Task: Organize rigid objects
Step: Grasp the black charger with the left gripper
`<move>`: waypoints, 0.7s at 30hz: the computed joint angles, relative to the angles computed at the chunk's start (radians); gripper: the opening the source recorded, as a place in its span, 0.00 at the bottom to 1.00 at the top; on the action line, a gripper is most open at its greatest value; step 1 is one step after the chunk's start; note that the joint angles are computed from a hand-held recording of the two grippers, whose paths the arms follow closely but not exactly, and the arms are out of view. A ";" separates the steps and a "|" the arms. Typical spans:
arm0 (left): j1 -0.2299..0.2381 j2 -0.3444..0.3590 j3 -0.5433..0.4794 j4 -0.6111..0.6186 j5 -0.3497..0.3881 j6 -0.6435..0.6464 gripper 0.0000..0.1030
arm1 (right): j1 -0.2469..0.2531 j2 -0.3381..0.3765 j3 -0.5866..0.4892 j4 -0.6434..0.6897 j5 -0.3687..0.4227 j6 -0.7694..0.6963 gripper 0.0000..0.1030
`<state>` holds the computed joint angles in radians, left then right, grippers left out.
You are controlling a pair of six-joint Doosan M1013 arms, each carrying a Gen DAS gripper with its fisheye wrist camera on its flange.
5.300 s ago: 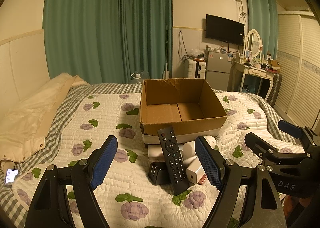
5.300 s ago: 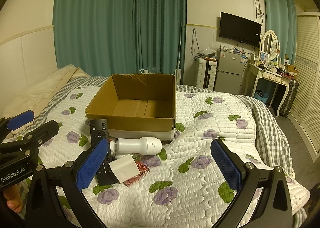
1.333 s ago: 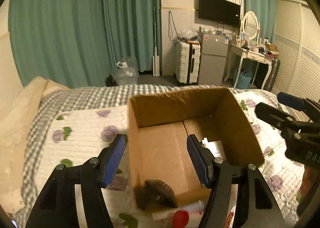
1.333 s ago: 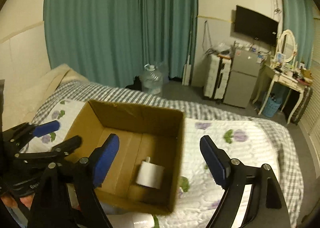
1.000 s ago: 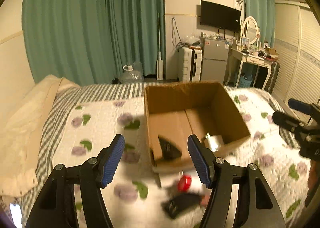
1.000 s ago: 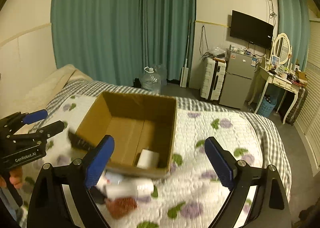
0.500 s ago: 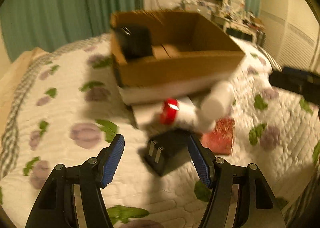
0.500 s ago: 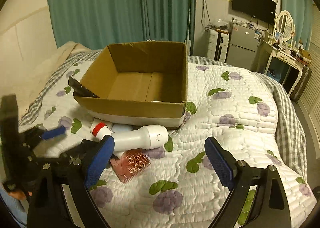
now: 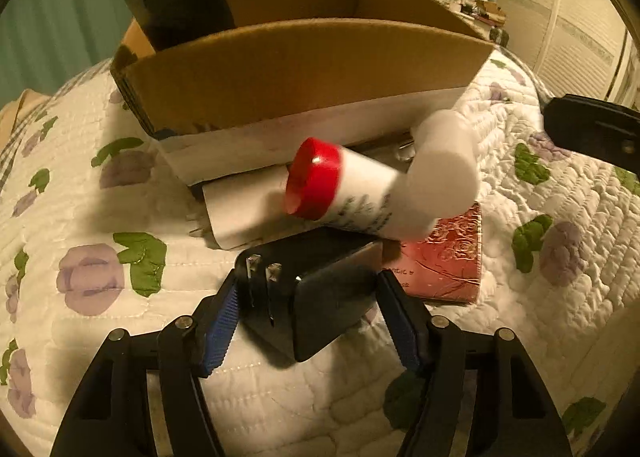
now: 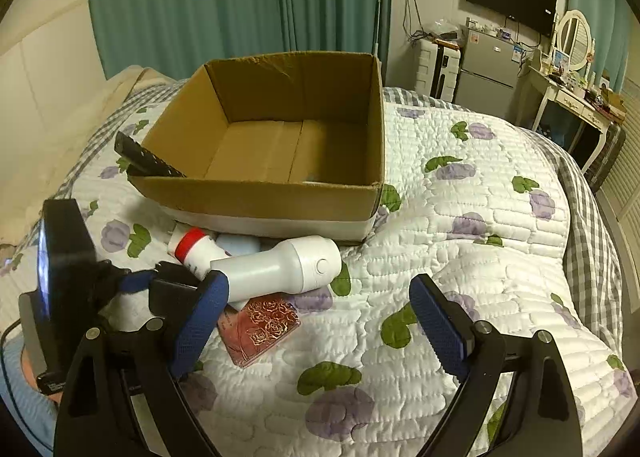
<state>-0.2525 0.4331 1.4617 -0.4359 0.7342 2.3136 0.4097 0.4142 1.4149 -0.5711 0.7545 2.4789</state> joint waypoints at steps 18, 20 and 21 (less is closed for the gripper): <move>-0.028 -0.084 0.115 0.003 -0.052 0.065 0.38 | -0.002 -0.001 0.004 -0.026 0.020 0.040 0.89; -0.025 -0.114 0.142 -0.002 -0.092 0.025 0.37 | -0.001 0.004 0.001 -0.019 0.025 0.038 0.89; -0.023 -0.123 0.147 -0.009 -0.098 0.014 0.37 | 0.000 0.009 -0.003 -0.009 0.029 0.036 0.89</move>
<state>-0.2750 0.3106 1.6086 -0.4449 0.6365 2.3274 0.4094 0.4231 1.4118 -0.5801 0.7834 2.5148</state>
